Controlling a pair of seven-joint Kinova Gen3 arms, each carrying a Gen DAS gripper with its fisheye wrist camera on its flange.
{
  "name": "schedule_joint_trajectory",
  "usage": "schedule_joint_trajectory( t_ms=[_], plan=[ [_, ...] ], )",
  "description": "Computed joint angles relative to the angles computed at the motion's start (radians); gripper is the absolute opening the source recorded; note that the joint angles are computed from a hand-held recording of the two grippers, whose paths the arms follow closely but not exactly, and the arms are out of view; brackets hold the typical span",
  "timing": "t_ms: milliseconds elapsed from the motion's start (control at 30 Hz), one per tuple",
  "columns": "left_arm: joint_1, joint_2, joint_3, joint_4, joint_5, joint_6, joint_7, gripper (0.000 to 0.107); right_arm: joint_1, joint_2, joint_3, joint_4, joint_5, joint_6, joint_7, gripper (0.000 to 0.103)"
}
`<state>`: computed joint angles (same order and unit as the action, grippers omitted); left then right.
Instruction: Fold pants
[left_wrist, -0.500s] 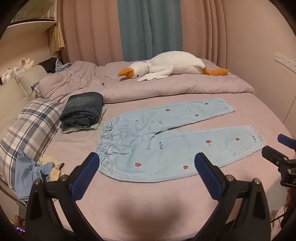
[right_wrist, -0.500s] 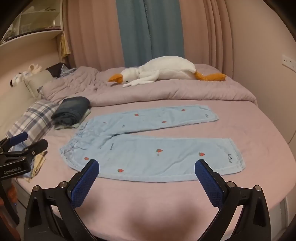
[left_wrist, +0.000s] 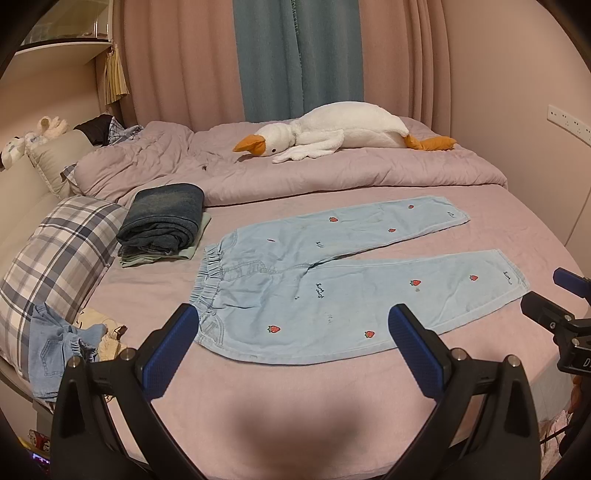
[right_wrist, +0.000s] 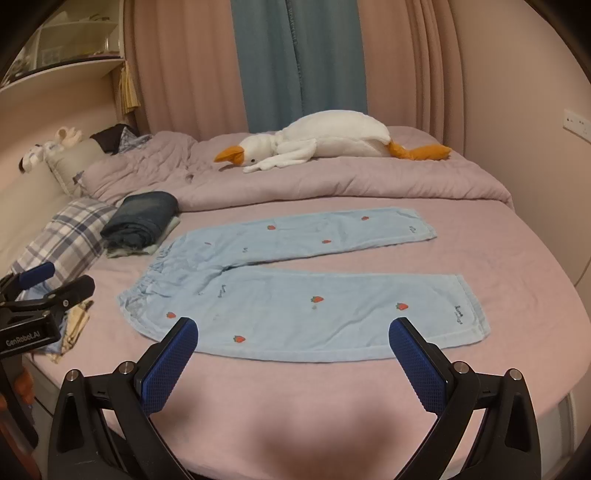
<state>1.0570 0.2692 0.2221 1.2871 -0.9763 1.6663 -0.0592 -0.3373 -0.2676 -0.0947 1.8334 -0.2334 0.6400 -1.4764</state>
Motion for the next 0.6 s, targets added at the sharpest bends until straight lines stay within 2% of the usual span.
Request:
schedule_joint_trajectory(
  t_ms=[600],
  plan=[
    [0.014, 0.032, -0.024, -0.039, -0.006, -0.007, -0.023, 0.103, 0.001, 0.005, 0.005, 0.0, -0.002, 0.002, 0.003, 0.103]
  ],
)
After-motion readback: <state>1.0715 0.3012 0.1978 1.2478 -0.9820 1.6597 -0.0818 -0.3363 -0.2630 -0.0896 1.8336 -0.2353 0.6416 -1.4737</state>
